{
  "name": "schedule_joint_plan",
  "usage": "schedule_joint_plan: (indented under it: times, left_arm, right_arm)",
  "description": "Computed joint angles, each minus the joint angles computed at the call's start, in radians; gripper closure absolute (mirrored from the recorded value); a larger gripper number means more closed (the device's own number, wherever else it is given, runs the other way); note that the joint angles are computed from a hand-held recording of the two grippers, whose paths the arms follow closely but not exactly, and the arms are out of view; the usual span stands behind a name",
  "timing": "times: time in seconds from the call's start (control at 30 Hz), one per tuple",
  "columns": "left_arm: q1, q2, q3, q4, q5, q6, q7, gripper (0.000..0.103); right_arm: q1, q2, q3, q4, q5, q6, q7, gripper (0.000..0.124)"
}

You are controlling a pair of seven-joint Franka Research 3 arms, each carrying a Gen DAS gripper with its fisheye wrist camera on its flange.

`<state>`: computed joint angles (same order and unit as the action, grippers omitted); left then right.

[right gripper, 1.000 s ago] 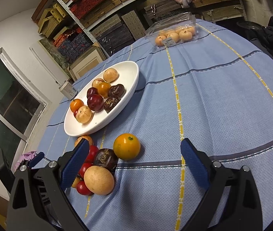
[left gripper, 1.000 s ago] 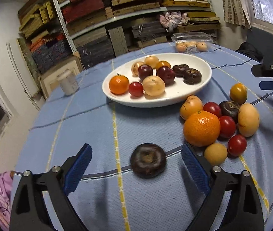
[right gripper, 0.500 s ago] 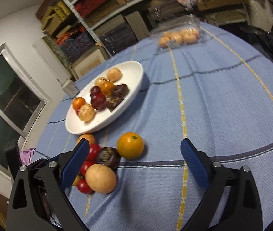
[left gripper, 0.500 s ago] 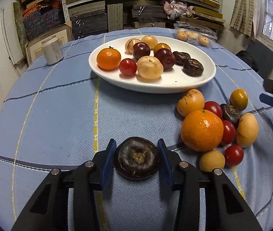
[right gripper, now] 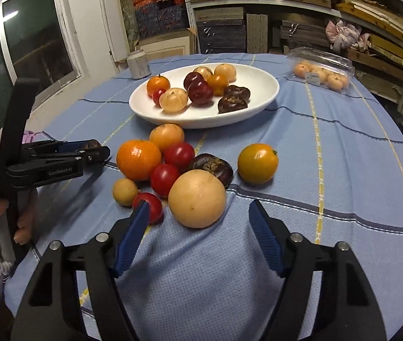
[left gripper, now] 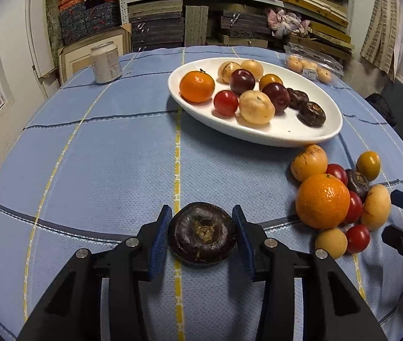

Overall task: Organize fruits
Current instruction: 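Grasp the pale round fruit with the right tool while the left tool holds the mangosteen, then carry both fruits onto the white plate and open both tools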

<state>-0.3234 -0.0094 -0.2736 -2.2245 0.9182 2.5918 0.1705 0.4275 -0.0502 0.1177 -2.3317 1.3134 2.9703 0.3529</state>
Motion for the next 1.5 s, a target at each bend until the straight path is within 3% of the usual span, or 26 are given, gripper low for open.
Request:
schedule_joint_plan:
  times: [0.07, 0.27, 0.47, 0.57, 0.7, 0.87, 0.97, 1.1, 1.23, 1.5]
  left_arm:
    - [-0.003, 0.008, -0.002, 0.008, -0.002, -0.008, 0.011, 0.059]
    - [-0.01, 0.021, 0.002, 0.017, -0.004, -0.008, 0.025, 0.059]
    - [-0.012, 0.022, 0.004, 0.021, 0.0, -0.017, 0.03, 0.059]
    - [-0.013, 0.023, 0.004, 0.022, 0.002, -0.019, 0.029, 0.059]
    - [-0.011, 0.02, 0.006, 0.018, 0.003, -0.007, 0.022, 0.059]
    - [-0.001, -0.02, 0.005, -0.01, 0.082, 0.02, -0.091, 0.059]
    - [0.014, -0.049, 0.001, -0.015, 0.121, 0.036, -0.145, 0.059]
    - [0.029, -0.028, 0.001, 0.061, 0.086, 0.028, -0.072, 0.059]
    - [0.032, 0.055, 0.016, 0.203, 0.037, -0.004, 0.034, 0.059]
    - [0.011, 0.284, 0.086, 0.504, -0.114, -0.059, 0.222, 0.059]
  right_arm:
    - [0.002, 0.01, 0.003, 0.009, 0.008, 0.013, 0.001, 0.053]
    - [-0.008, 0.048, 0.014, 0.029, -0.136, 0.019, 0.162, 0.054]
    - [-0.031, 0.087, 0.014, 0.063, -0.244, -0.038, 0.288, 0.07]
    - [-0.04, 0.092, 0.022, 0.072, -0.218, -0.05, 0.263, 0.079]
    - [-0.05, 0.086, 0.024, 0.075, -0.149, -0.066, 0.222, 0.079]
    - [-0.054, 0.054, 0.014, 0.066, 0.003, -0.071, 0.117, 0.08]
    - [-0.066, 0.037, -0.008, 0.073, 0.054, -0.114, 0.102, 0.08]
    - [-0.1, 0.038, -0.039, 0.133, 0.023, -0.198, 0.186, 0.08]
    - [-0.117, 0.096, -0.04, 0.252, -0.11, -0.212, 0.323, 0.08]
    - [-0.151, 0.396, -0.019, 0.641, -0.44, -0.334, 0.683, 0.08]
